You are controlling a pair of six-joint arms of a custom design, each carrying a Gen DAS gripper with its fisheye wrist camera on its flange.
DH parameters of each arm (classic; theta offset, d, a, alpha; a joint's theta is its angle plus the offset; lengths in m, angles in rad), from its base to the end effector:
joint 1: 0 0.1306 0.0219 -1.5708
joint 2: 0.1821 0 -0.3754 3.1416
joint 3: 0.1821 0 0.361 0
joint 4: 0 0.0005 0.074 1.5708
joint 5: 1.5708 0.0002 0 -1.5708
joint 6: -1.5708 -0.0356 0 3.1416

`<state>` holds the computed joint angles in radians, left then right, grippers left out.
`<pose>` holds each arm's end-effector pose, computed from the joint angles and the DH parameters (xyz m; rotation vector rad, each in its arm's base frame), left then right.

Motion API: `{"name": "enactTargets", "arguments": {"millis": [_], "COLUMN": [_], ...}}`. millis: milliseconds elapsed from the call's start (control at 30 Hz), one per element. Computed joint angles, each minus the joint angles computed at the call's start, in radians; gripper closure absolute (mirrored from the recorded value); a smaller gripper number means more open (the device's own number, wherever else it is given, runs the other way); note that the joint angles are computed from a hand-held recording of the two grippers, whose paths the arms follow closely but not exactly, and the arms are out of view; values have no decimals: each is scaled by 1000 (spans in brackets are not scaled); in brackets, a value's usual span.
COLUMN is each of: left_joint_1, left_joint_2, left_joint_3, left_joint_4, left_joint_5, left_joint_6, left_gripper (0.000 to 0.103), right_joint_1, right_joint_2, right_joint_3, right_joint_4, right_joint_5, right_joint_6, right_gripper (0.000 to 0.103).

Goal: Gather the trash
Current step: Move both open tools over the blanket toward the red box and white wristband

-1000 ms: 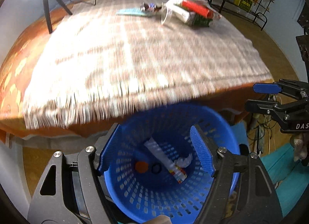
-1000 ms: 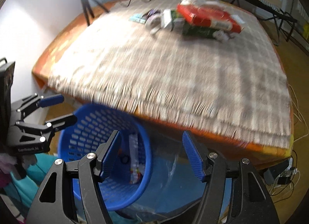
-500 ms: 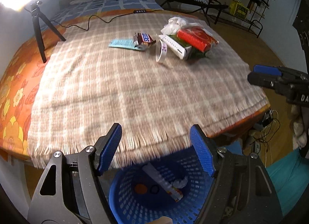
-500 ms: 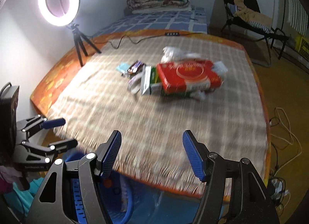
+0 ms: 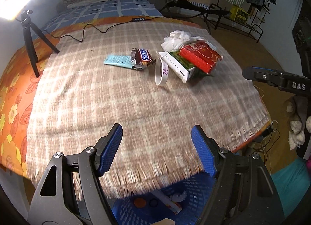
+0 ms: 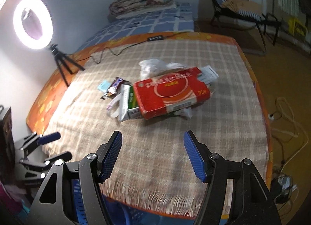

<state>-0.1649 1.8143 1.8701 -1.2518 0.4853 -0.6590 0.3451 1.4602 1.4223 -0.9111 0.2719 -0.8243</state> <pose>0.5651 -0.1114 0.3944 1.1616 2.3512 -0.5073 0.4479 0.1503 0.4032 0.6929 2.3779 0.1566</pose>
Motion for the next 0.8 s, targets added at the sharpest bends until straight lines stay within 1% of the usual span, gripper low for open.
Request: {"name": "enactTargets", "arguments": {"millis": [33,133,233,267,300,367,500,567,633,800], "left_joint_1": [-5,-15,-28,-33,-37,-46,-61,-68,-70,-89], "left_joint_2": [6,28,47,55,61,81,107,123,131,177], "left_joint_3": [7,35,59,68,76,102,133,153,163,223], "left_joint_4": [1,-14,-19,-21,-24,-37,-36,-36,-40,-58], "left_joint_5": [1,6,4,2,1,-4,-13,-16,-18,-29], "left_joint_6": [3,12,16,17,18,21,29,36,38,59], "left_gripper": [27,27,28,29,32,34,34,34,39,39], "right_joint_1": [-17,-56,-104,-123,-138,-168,-206,-218,-232,-265], "right_joint_2": [0,1,-9,-11,-12,-15,-6,7,17,35], "right_joint_3": [-11,-30,-68,-81,-90,-117,-144,-143,-146,-156], "right_joint_4": [13,28,76,93,107,152,226,249,280,337], "right_joint_5": [-21,-40,-88,-106,-121,-161,-222,-242,-264,-315], "right_joint_6": [-11,-29,-69,-89,-102,-132,-168,-174,-189,-230], "right_gripper": [38,38,38,38,38,38,38,38,38,38]}}
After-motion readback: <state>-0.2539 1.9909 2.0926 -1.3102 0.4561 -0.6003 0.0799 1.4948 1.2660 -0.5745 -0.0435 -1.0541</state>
